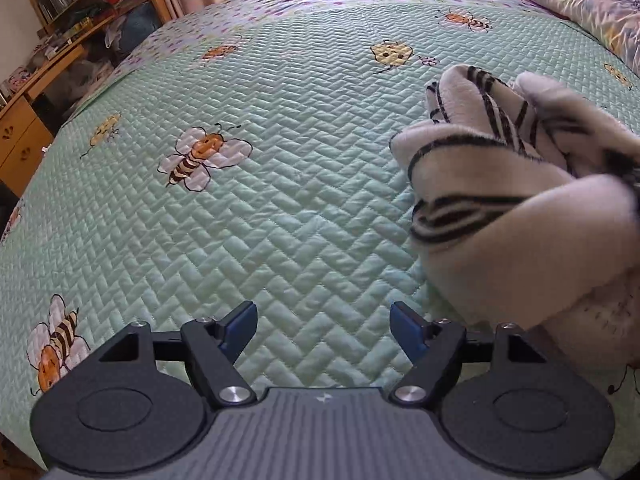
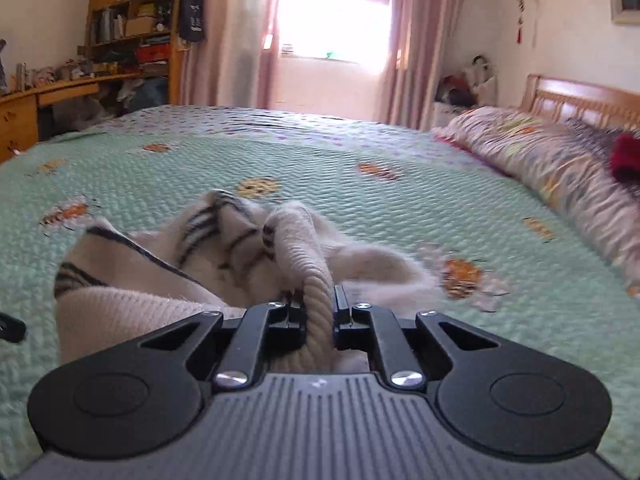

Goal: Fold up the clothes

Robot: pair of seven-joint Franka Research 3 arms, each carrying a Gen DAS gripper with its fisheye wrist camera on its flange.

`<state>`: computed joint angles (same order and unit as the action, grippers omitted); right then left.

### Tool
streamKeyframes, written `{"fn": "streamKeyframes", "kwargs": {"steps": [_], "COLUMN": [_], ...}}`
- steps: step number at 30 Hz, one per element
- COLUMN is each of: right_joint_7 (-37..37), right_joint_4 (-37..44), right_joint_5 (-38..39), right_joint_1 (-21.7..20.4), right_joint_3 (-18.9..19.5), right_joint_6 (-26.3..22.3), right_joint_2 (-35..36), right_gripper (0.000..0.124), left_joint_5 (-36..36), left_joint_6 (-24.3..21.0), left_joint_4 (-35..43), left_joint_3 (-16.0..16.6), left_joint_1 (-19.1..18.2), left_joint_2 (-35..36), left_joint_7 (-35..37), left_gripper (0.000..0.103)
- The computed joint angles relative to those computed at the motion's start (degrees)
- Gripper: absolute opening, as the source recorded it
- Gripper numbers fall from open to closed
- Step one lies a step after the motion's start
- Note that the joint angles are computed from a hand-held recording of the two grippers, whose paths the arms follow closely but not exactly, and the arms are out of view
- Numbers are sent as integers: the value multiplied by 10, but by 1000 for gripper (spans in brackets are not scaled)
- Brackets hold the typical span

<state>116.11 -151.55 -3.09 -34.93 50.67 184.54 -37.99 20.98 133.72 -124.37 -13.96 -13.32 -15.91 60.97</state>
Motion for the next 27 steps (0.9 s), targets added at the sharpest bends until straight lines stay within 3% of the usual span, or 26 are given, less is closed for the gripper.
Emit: {"fn": "streamKeyframes", "kwargs": {"steps": [4, 9, 17, 27], "right_joint_7": [-28, -26, -7, -40], "right_joint_4": [-57, -105, -110, -130], "right_joint_5": [-24, -36, -34, 45], "right_joint_1": [38, 110, 116, 144], "right_joint_3": [-75, -163, -173, -194], "right_joint_6": [-70, -87, -33, 20], "right_joint_2": [-53, -58, -27, -11], "right_gripper": [12, 12, 12, 16], "left_joint_5": [4, 16, 54, 85], "left_joint_6": [9, 14, 16, 12], "left_joint_4": [5, 21, 51, 89], "left_joint_3": [-6, -16, -23, -28], "left_joint_1": [-7, -16, -22, -37], "left_joint_2": [11, 26, 53, 98], "left_joint_7": [3, -2, -22, -32], "left_gripper": [76, 77, 80, 82]}}
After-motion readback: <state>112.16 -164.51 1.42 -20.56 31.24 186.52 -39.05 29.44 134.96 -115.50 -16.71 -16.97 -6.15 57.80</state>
